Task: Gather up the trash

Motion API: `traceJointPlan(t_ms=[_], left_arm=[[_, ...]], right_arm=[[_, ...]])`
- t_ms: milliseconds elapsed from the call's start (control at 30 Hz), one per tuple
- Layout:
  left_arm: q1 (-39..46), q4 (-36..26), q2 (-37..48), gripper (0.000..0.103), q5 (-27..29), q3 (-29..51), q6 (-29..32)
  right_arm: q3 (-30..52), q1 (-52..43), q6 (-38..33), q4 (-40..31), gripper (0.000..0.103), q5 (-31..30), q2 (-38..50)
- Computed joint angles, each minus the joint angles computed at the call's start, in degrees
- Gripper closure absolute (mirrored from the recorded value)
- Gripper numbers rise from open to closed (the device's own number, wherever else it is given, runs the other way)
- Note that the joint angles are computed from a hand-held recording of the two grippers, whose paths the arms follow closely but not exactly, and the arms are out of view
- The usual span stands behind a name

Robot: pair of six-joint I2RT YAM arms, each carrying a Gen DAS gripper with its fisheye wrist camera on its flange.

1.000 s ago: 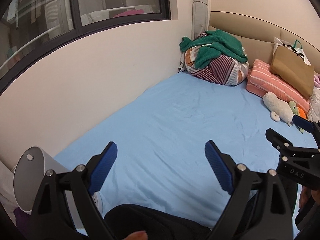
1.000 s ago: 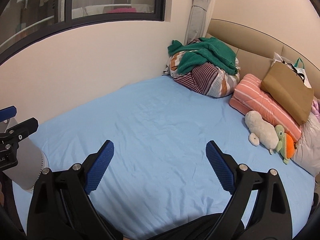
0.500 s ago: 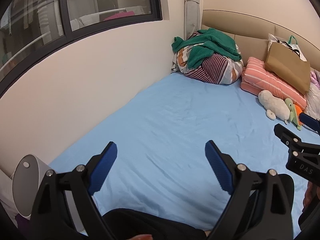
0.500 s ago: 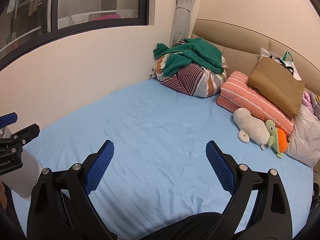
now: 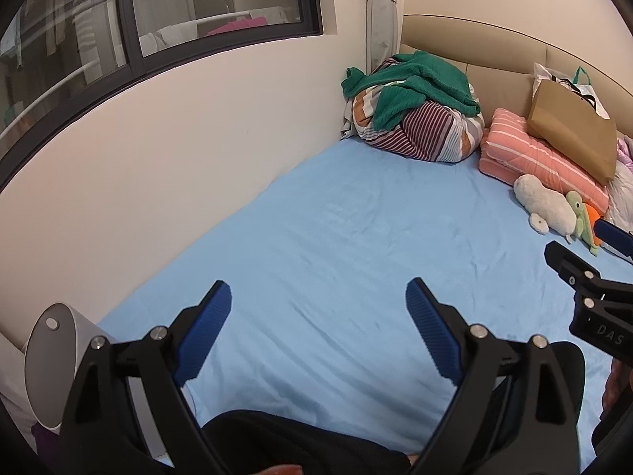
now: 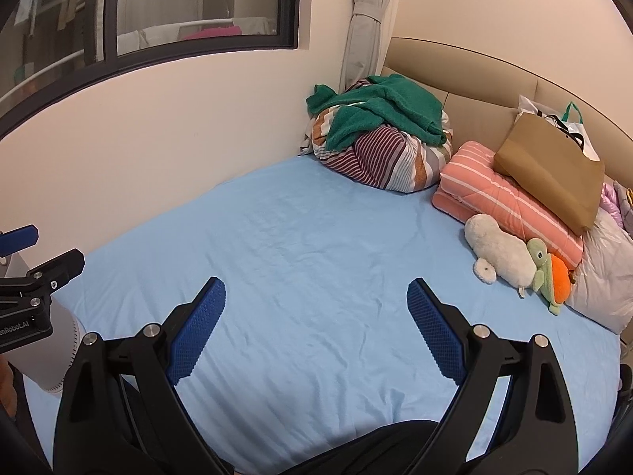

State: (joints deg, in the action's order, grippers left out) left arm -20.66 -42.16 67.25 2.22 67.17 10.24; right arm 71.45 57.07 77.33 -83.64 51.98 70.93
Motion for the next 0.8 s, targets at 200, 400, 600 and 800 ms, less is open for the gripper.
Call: traceJointPlan(t_ms=[200, 400, 600, 800], left_arm=[[0.28, 0.14, 0.06, 0.013, 0.22, -0.17, -0.01], [0.32, 0.15, -0.30, 0.013, 0.23, -0.47, 0.14], [0.20, 0.23, -0.33, 0.013, 0.79, -0.74, -0.03], [0.40, -0.13, -0.44, 0.012, 2.85, -0.59, 0.23]], right_arm=[[0.11, 0.22, 0.50, -0.25, 0.013, 0.07, 0.33], [0.28, 0.36, 0.59, -0.25, 0.013, 0.04, 0.61], [0.60, 0.61, 0.98, -0.53, 0.013, 0.09, 1.05], [0.18, 0.34, 0.49, -0.01, 0.013, 0.05, 0.73]])
